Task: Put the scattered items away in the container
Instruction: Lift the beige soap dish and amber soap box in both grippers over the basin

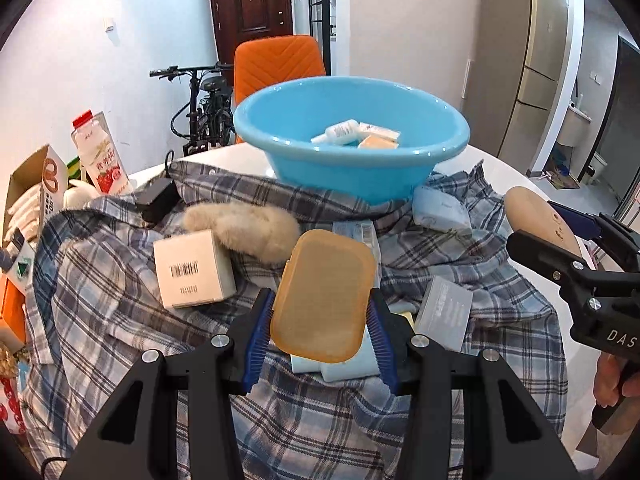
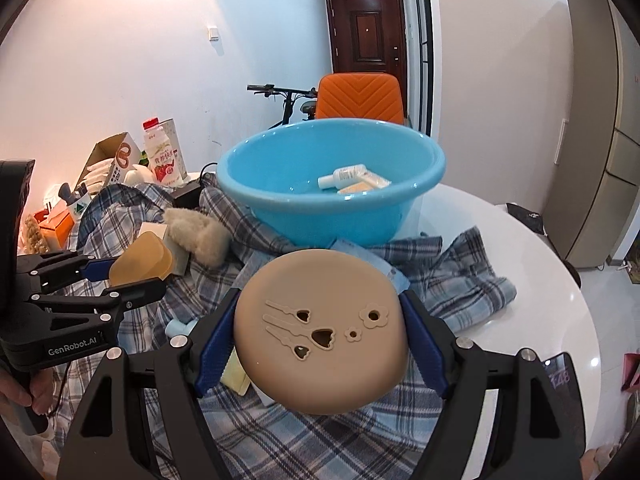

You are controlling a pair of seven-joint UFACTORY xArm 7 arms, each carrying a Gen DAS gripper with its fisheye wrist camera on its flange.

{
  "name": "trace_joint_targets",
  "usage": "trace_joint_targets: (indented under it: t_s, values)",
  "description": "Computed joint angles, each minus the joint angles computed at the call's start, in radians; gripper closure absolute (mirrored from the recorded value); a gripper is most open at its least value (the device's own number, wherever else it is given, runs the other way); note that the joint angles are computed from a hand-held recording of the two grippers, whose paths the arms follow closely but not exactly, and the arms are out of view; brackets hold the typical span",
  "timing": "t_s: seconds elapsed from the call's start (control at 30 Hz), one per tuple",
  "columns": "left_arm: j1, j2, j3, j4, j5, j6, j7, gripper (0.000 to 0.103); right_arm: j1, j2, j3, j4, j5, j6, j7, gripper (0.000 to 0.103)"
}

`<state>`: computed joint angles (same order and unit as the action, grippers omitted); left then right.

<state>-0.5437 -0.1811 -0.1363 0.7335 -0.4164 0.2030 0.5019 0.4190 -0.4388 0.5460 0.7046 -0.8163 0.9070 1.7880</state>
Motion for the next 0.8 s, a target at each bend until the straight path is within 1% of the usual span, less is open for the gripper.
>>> trace_joint_targets:
  t_s: [0.17,0.27,0.33,0.4,0.43,0.5,0.53,0.6,0.63,0.7,0.73,0.8]
  values:
    - [0.003,0.017,-0.002,0.055,0.004,0.015,-0.001,0.055,-0.011,-0.023,-0.028,0.002,0.006,-0.01,-0.04,0.027]
    - [-0.001,0.024,0.004,0.105,-0.035,0.021,0.019,0.055,-0.029,-0.033,-0.042,0.006,0.019,-0.012,-0.071,0.027]
    - [0.006,0.038,-0.002,0.146,-0.033,0.03,0.021,0.055,-0.042,-0.043,-0.057,0.007,0.03,-0.022,-0.095,0.027]
    - [0.011,0.068,-0.003,0.211,-0.051,0.062,0.038,0.055,-0.064,-0.055,-0.068,0.012,0.03,-0.039,-0.114,0.027]
    - [0.013,0.088,-0.002,0.251,-0.077,0.095,0.058,0.055,-0.078,-0.059,-0.069,0.019,0.027,-0.039,-0.123,0.027]
    - [0.03,0.136,-0.011,0.334,-0.131,0.15,0.091,0.055,-0.11,-0.063,-0.058,0.04,0.009,-0.023,-0.133,0.027]
    - [0.042,0.159,-0.023,0.367,-0.136,0.154,0.085,0.055,-0.125,-0.065,-0.054,0.05,-0.002,-0.015,-0.139,0.027]
    - [0.065,0.214,-0.047,0.431,-0.095,0.135,0.031,0.055,-0.149,-0.065,-0.056,0.068,-0.017,-0.012,-0.152,0.027]
    - [0.075,0.242,-0.056,0.465,-0.072,0.141,0.005,0.055,-0.159,-0.064,-0.062,0.076,-0.022,-0.017,-0.159,0.027]
    - [0.097,0.303,-0.074,0.544,-0.047,0.183,-0.023,0.055,-0.177,-0.057,-0.077,0.087,-0.026,-0.035,-0.178,0.027]
    - [0.101,0.333,-0.08,0.578,-0.019,0.196,-0.043,0.055,-0.185,-0.051,-0.083,0.094,-0.026,-0.04,-0.188,0.027]
    - [0.093,0.387,-0.077,0.633,0.083,0.197,-0.108,0.055,-0.2,-0.032,-0.095,0.111,-0.023,-0.049,-0.212,0.027]
